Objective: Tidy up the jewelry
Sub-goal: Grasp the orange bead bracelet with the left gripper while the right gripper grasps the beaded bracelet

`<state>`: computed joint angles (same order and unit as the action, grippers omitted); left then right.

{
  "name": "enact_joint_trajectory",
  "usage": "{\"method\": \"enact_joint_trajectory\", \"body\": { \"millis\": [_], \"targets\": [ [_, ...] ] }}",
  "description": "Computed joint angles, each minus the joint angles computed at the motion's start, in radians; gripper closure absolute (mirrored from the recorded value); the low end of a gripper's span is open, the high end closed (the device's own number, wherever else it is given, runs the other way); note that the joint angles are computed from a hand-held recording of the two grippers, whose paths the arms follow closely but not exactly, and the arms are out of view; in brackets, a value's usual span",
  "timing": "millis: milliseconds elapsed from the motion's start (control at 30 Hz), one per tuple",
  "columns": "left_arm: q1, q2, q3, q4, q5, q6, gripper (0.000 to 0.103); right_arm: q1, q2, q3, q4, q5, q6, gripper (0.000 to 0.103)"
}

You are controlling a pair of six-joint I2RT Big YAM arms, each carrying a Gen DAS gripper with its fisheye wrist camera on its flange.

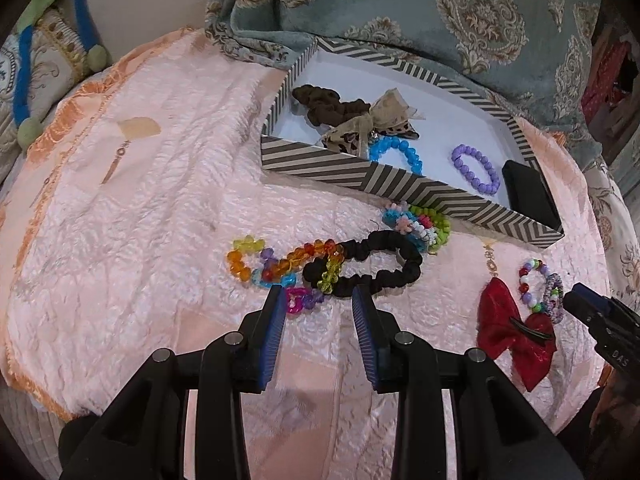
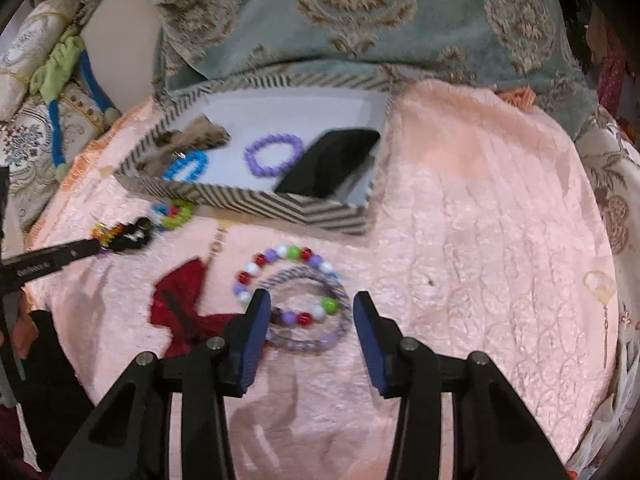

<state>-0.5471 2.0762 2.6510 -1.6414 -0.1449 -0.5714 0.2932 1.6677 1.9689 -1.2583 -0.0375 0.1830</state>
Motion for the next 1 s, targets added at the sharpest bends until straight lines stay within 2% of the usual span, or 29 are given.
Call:
{"method": "enact_joint_trajectory", "body": {
  "millis": [67, 167, 200, 267, 567, 833, 1000],
  "targets": [
    [0.001, 0.031, 0.050, -0.021, 0.001, 0.011, 0.085, -0.010, 0.000, -0.017, 0.022, -0.015, 0.002, 0.059],
    [0.007, 0.056, 0.083, -0.025, 0.023, 0.015, 0.087, -0.023, 0.005, -0.033, 0.049, -0.029, 0.017, 0.083],
    [0.013, 0.060, 0.084, -0.017, 0.042, 0.011, 0.089, -0.028, 0.011, -0.034, 0.049, -0.046, 0.024, 0.087],
    [0.021, 0.067, 0.089, -0.020, 0.066, 0.001, 0.103, -0.034, 0.011, -0.042, 0.059, -0.063, 0.031, 0.093],
    [0.043, -0.063, -0.096, 0.108, 0.092, -0.034, 0.103, -0.038, -0.045, -0.047, 0.102, -0.090, 0.055, 0.094],
    [0.060, -0.096, -0.059, 0.113, 0.112, -0.047, 0.103, -0.025, -0.065, -0.009, 0.110, -0.116, 0.057, 0.094],
    [0.067, -0.124, -0.086, 0.143, 0.182, -0.062, 0.103, -0.038, -0.082, -0.027, 0.126, -0.228, 0.104, 0.094]
  ]
}}
